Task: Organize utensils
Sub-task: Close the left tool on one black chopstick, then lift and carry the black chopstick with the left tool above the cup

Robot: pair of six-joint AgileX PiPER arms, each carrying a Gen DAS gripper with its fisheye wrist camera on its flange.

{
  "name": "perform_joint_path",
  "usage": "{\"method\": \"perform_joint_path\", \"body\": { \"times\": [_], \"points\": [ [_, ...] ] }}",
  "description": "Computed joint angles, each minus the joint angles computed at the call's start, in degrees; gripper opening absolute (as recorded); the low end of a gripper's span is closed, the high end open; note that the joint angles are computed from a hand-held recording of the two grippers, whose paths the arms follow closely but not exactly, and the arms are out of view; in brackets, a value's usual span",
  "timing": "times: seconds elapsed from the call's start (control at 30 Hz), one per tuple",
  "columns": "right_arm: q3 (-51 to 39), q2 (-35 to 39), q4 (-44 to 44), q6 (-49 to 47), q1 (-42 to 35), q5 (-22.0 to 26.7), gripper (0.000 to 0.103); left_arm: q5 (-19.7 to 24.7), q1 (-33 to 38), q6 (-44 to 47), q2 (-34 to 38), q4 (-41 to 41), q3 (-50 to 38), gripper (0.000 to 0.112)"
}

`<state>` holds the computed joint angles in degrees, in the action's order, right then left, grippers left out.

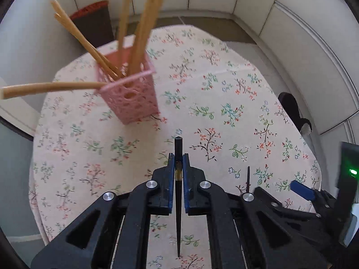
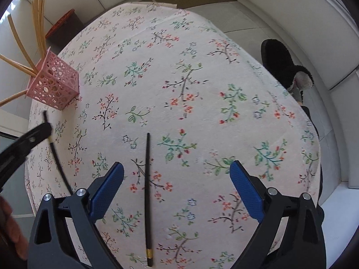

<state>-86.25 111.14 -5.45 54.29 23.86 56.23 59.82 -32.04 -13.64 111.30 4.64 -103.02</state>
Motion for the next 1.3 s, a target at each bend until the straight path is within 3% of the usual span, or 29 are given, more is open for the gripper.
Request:
{"method": "perform_joint_path", "body": {
  "times": [0.07,0.1,0.17,0.23,0.3,0.37,0.47,0.63,0.9,1.13,1.23,1.3],
  "points": [
    [-6.2,5.2,3.3,-2.9,0.3,3.7,0.077,-2.3,0.1,-1.4,-4.3,3.3,2.2,0.006],
    [-8.8,7.4,4.7,-3.5,0.6,5.4,0.068,-3.6,-0.4,-3.3,-6.4,5.9,3.7,0.006],
    [-13.5,10.3,0.9,-0.9,3.0,9.2,0.059,-5.8,-0.9,-6.2,-10.1,10.2,5.9,0.006],
    [-16.1,11.7,-0.5,-1.2,4.5,10.6,0.028,-7.5,-1.0,-8.0,-12.8,12.2,7.5,0.006],
    [-17.1,12.0,0.9,-2.3,4.9,10.5,0.005,-8.8,-1.0,-9.5,-14.9,13.6,9.3,0.006],
    [-16.4,11.3,1.5,-1.5,5.1,9.7,0.005,-8.9,-0.1,-8.9,-16.0,13.0,9.4,0.006],
    [-11.1,6.7,4.1,-1.1,4.5,3.8,0.005,-8.8,0.3,-8.5,-17.6,12.2,9.9,0.006],
    [-6.7,-1.8,0.0,-0.1,6.6,0.2,0.005,-9.6,0.2,-8.8,-19.3,12.4,11.2,0.006],
    [-4.1,-13.4,-6.9,-0.5,9.2,-0.5,0.006,-10.0,-0.7,-10.6,-22.3,14.0,13.0,0.006],
    [-10.0,-16.3,-10.1,-0.8,9.5,2.0,0.006,-10.6,0.2,-9.3,-24.1,11.6,12.2,0.006],
    [-12.7,-16.8,-11.9,-0.3,9.7,2.9,0.006,-8.4,1.9,-4.6,-22.8,5.7,9.5,0.007],
    [-13.4,-17.4,-12.8,-0.4,9.6,3.1,0.006,-3.4,3.1,0.4,-18.5,0.4,6.1,0.008]
  ]
}}
